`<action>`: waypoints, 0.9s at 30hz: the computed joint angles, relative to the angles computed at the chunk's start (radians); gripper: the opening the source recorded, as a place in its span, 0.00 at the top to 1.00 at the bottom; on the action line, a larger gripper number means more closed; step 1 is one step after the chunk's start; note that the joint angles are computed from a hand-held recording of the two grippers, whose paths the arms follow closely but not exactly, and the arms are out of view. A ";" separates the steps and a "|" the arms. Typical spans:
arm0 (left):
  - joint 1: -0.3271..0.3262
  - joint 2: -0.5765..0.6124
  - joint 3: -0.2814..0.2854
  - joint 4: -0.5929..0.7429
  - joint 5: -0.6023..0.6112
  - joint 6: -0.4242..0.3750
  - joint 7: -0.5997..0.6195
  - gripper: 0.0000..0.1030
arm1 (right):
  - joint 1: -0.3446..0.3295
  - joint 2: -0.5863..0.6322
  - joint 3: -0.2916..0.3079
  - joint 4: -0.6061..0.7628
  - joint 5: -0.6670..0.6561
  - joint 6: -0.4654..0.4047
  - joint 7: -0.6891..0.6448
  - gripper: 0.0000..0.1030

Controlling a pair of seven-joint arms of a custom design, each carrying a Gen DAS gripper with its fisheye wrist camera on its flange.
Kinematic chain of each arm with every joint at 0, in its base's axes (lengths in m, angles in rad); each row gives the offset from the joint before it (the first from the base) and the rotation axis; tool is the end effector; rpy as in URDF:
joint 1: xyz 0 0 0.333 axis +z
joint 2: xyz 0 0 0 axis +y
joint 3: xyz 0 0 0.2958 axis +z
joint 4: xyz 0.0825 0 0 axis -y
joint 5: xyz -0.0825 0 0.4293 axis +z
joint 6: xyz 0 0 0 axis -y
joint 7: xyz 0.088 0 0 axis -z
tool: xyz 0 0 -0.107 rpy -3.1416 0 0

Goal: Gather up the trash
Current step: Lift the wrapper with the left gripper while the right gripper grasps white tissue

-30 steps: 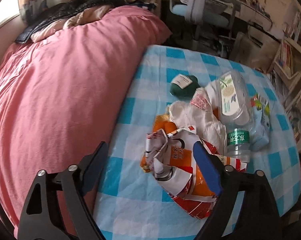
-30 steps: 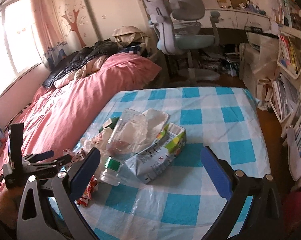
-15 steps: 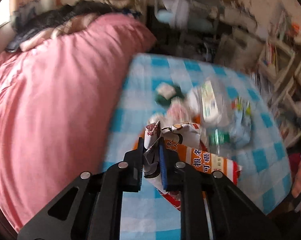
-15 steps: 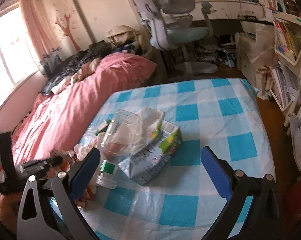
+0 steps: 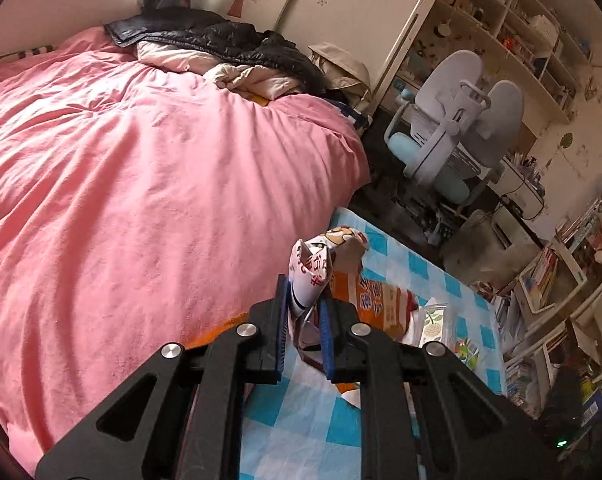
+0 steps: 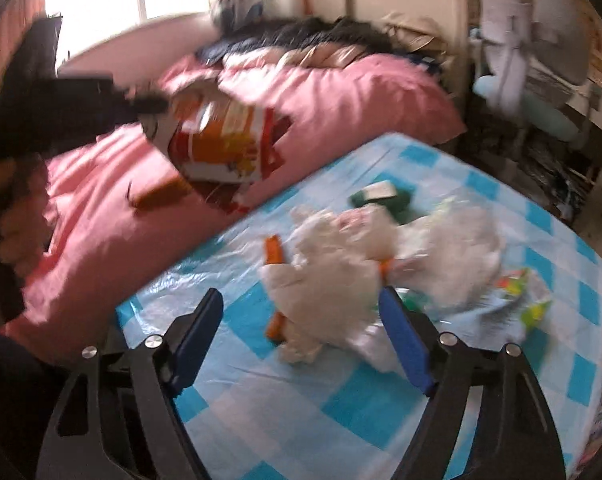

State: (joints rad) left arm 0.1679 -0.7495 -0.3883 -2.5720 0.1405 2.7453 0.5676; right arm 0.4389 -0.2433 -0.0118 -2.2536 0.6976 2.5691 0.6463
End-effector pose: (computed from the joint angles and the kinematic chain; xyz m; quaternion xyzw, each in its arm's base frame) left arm 0.4314 -0.1196 0.5577 -0.8002 0.3963 -0.3696 0.2568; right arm 0.5160 0.2233 0.4845 -0.8730 0.3227 -0.0902 0.3545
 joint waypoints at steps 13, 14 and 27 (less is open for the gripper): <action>-0.015 -0.022 0.038 -0.044 -0.066 0.073 0.047 0.88 | -0.084 0.162 0.043 0.141 0.018 -0.089 0.208 0.72; -0.011 -0.026 0.035 -0.046 -0.070 0.074 0.047 0.88 | -0.089 0.159 0.040 0.143 0.056 -0.102 0.193 0.73; -0.005 -0.023 0.016 -0.037 -0.084 0.067 0.062 0.88 | -0.085 0.143 0.068 0.118 0.043 -0.007 0.163 0.23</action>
